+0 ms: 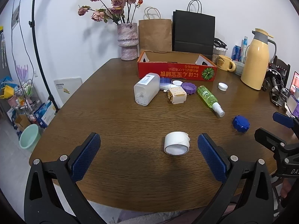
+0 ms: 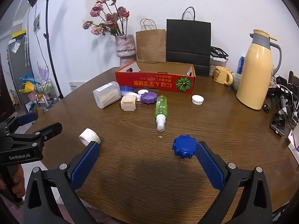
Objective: Organize rigid objects
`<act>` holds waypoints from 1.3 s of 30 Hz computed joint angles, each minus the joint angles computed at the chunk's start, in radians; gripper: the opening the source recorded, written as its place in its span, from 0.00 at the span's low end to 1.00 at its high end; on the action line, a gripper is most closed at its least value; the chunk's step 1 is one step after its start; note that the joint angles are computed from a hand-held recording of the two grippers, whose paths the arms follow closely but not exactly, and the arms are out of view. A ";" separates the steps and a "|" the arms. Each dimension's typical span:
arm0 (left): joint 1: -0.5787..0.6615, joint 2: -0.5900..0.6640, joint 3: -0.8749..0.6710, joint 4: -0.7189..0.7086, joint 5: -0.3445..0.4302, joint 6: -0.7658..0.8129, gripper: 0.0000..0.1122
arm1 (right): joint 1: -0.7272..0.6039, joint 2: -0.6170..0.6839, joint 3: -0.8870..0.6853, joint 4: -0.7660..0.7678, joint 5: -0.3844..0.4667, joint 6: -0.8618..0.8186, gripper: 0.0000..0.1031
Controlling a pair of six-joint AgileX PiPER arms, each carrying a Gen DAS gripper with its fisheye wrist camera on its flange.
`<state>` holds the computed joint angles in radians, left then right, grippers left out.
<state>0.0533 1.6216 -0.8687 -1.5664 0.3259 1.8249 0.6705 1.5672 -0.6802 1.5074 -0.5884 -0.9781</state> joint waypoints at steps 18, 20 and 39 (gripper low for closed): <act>-0.003 0.001 0.004 -0.005 -0.002 0.004 0.92 | 0.001 0.003 -0.002 0.002 0.000 -0.001 1.00; -0.003 0.002 0.004 -0.008 -0.002 0.006 0.92 | 0.002 0.004 -0.002 0.002 -0.001 0.000 1.00; -0.003 0.002 0.001 0.004 -0.001 -0.007 0.92 | 0.001 0.003 -0.006 0.012 0.000 -0.012 1.00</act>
<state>0.0502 1.6237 -0.8682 -1.5624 0.3250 1.8182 0.6718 1.5699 -0.6866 1.5199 -0.5882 -0.9906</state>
